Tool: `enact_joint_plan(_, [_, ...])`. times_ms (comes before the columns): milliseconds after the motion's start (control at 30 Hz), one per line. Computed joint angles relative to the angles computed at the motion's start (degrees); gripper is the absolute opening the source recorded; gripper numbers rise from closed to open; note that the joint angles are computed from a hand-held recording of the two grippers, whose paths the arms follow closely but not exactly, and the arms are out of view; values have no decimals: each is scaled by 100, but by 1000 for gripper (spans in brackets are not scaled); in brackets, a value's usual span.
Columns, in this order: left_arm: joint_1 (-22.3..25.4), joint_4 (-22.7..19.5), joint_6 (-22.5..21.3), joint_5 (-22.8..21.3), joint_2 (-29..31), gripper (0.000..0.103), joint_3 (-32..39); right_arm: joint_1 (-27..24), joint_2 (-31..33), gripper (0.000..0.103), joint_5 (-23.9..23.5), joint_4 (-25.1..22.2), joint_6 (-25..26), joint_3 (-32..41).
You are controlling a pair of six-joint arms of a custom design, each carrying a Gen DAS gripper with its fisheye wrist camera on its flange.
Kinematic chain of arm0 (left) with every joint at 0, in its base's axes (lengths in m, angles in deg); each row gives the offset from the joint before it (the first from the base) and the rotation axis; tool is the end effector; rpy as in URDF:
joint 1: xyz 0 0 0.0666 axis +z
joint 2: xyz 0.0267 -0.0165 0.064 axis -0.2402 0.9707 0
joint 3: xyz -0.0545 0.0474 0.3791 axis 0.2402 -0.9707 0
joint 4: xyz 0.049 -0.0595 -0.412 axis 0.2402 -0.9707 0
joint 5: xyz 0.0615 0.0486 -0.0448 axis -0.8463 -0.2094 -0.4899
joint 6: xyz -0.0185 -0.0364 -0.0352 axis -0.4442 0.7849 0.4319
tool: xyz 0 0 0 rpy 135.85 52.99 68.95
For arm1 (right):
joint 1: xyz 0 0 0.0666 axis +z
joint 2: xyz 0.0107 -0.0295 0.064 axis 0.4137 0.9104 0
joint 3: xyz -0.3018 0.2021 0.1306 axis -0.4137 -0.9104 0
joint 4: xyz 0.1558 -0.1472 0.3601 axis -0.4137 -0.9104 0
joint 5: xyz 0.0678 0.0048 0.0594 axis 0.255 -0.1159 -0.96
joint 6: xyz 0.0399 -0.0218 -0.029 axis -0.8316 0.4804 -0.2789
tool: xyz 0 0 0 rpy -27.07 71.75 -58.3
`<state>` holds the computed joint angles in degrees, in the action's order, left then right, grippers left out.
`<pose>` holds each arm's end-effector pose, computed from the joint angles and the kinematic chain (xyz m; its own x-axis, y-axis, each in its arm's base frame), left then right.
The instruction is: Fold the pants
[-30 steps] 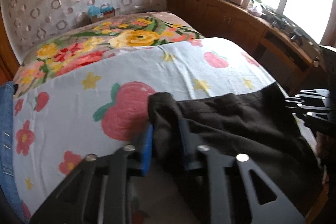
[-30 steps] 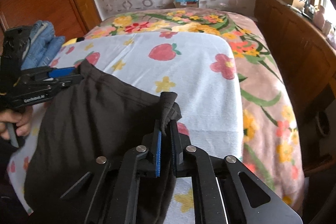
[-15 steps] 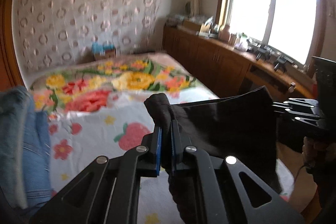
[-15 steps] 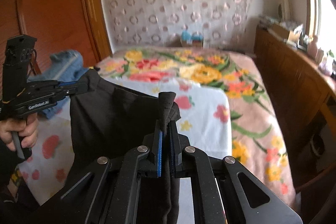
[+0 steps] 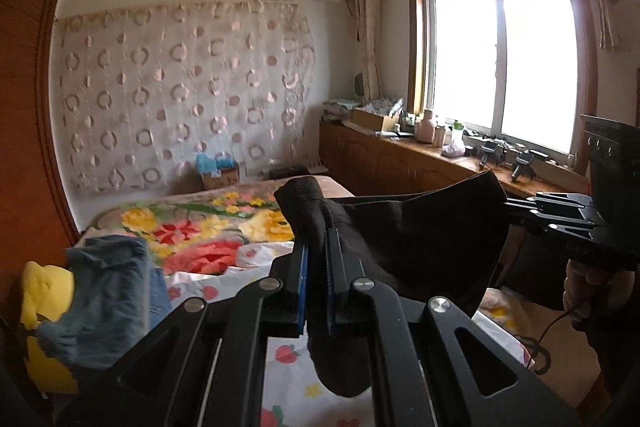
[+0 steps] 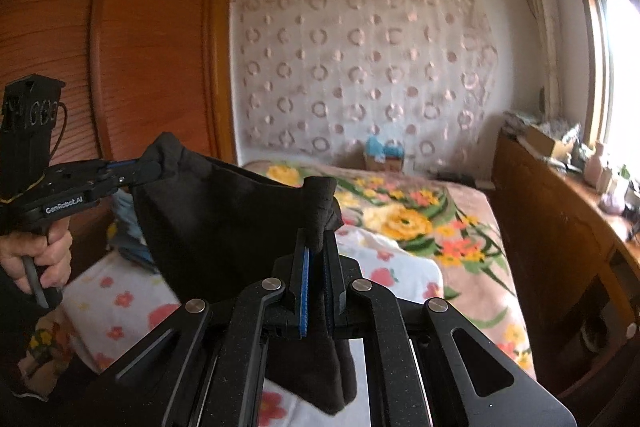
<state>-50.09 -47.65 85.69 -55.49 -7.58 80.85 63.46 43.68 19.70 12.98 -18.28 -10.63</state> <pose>0.3582 -0.2664 0.4854 -0.2846 0.1891 -0.9398 0.6477 0.7607 -0.0431 0.2893 0.2145 0.4728 -0.3646 -0.1294 -0.9221 -0.2227 0.9737 -0.0486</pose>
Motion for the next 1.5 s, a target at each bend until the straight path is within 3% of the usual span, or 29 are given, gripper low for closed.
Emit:
enact_joint_plan(167, [155, -46, -74, 22, -338, 4, -160, 362, 112, 3, 117, 15, 98, 179])
enact_joint_plan(333, [331, 1, -168, 69, -425, 4, -257, 425, 295, 3, -79, 112, 217, 330])
enact_joint_plan(633, [607, 42, -200, 3, 680, 4, -67, -435, 1406, 3, -1012, 277, 153, 455])
enact_joint_plan(900, [650, 36, -203, -221, 1861, 4, 570, -1101, 2339, 3, -1603, 371, 269, 757])
enact_joint_plan(1333, [644, -233, -212, -284, 2800, 5, 1224, -1509, 3356, 3, -1698, 90, 374, 1227])
enact_joint_plan(1500, [625, -586, -191, -198, 2965, 8, 1427, -1573, 3516, 3, -1750, 44, 333, 1267])
